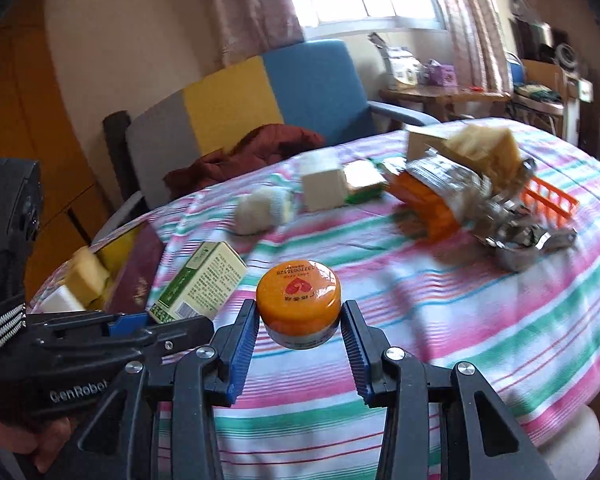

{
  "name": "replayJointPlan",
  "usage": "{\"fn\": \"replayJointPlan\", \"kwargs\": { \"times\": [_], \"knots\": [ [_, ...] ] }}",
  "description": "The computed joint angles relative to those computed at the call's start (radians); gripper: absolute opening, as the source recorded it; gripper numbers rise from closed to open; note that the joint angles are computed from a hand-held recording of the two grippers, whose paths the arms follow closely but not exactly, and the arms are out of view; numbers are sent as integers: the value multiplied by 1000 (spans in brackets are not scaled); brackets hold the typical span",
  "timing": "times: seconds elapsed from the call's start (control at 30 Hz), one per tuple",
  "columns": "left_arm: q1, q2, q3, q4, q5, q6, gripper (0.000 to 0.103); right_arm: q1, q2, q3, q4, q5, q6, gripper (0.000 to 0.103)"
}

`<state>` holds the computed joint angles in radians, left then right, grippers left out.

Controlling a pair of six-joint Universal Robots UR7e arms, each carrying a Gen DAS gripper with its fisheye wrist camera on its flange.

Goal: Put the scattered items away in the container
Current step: 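Carry the green box and orange jar into the gold tray and open both grippers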

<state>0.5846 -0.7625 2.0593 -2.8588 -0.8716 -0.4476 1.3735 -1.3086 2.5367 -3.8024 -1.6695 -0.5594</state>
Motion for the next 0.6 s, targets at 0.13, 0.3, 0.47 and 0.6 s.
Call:
{"fn": "replayJointPlan", "kwargs": {
  "times": [0.13, 0.3, 0.47, 0.6],
  "knots": [
    [-8, -99, 91, -4, 53, -67, 32, 96, 19, -13, 37, -28, 3, 43],
    [1, -235, 211, 14, 114, -188, 32, 212, 76, -48, 111, -63, 3, 43],
    [26, -385, 319, 104, 155, -344, 32, 301, 148, -85, 192, -89, -5, 43],
    [42, -470, 378, 167, 173, -436, 32, 359, 208, -121, 252, -113, -7, 43]
  ]
}}
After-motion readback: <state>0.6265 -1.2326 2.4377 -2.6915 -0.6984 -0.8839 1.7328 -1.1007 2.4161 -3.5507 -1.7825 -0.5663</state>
